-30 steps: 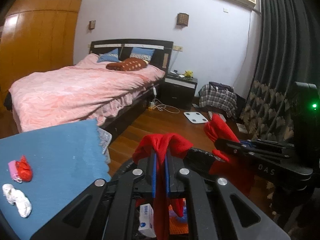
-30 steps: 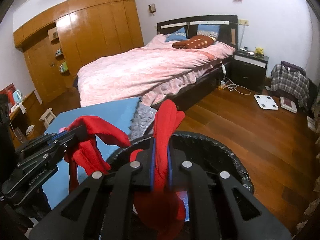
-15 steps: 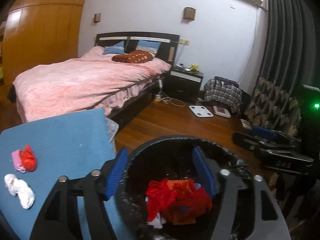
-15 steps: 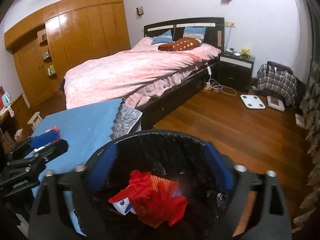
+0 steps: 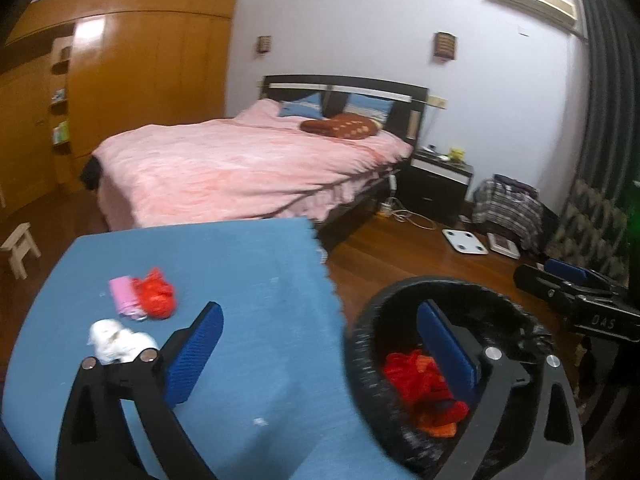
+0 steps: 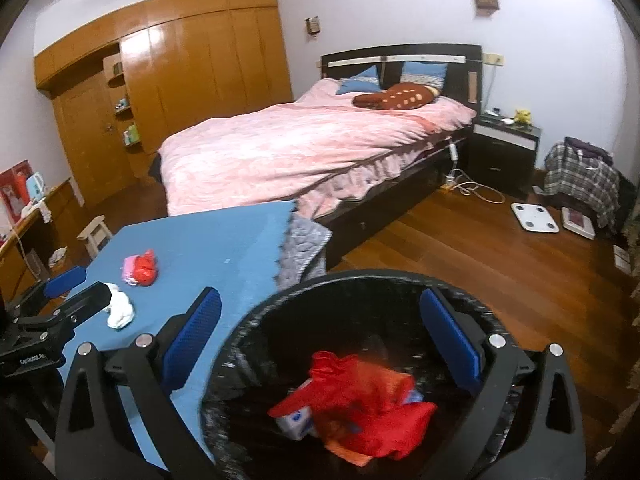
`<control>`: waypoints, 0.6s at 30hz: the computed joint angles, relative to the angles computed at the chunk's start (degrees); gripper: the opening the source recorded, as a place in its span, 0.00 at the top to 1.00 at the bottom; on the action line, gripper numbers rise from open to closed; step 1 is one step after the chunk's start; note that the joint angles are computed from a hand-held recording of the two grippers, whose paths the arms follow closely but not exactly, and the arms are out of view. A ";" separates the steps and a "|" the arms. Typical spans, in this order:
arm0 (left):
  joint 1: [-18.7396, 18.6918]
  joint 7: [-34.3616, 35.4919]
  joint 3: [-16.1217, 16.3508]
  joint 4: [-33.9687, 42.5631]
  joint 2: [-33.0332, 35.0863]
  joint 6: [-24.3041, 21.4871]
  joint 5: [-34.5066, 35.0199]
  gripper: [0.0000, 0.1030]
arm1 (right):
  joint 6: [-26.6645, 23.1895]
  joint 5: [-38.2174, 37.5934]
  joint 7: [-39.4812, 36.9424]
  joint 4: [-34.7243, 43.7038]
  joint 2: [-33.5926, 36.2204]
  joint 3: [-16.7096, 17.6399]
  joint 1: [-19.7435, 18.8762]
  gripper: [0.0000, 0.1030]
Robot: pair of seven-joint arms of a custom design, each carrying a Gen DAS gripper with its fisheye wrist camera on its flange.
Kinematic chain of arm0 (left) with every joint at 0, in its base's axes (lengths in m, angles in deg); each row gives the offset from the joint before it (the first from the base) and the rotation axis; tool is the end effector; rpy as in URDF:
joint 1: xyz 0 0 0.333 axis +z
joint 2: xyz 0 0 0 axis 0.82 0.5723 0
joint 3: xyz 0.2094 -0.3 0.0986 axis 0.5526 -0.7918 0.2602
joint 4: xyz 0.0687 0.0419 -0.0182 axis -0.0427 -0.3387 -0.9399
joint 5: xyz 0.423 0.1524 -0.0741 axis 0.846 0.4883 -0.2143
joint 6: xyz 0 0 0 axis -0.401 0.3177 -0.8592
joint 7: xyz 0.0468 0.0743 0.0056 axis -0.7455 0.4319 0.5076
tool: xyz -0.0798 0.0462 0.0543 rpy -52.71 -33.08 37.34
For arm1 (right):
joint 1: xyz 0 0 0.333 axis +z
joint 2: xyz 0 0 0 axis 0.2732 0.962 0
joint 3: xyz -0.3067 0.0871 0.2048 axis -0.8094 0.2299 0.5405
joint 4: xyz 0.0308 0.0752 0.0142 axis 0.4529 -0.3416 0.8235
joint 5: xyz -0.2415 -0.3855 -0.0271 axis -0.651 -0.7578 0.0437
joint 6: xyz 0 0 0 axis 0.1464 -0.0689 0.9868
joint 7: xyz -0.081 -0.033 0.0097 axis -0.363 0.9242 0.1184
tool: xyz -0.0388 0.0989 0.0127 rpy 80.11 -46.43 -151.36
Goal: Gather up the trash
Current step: 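Open both tools over the bin to drop the red items, then move the right tool to the white crumpled tissue and close on it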
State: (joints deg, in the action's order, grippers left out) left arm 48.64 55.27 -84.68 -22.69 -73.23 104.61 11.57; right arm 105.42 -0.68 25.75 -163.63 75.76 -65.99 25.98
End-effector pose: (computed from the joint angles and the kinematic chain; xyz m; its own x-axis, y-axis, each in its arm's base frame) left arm 0.6368 -0.2063 0.5881 0.0999 -0.9903 0.0967 -0.5186 -0.1348 -0.8443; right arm 0.7360 0.2474 0.5633 0.4269 -0.8957 -0.1242 -0.5530 -0.1499 -0.8196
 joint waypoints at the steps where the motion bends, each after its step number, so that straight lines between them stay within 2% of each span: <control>1: 0.19 -1.22 0.28 -1.01 -0.95 -0.87 0.96 0.07 | -0.16 0.06 -0.14 0.30 0.23 0.29 0.18 0.06; 9: 3.83 -6.23 -0.38 -5.48 -4.95 -4.75 4.03 0.07 | -1.85 -0.84 -0.27 4.52 3.58 1.61 3.07 0.06; 18: 7.59 -6.99 0.08 -8.37 -5.82 -7.65 4.68 0.07 | -3.25 -5.24 2.08 11.41 9.22 1.39 7.42 0.06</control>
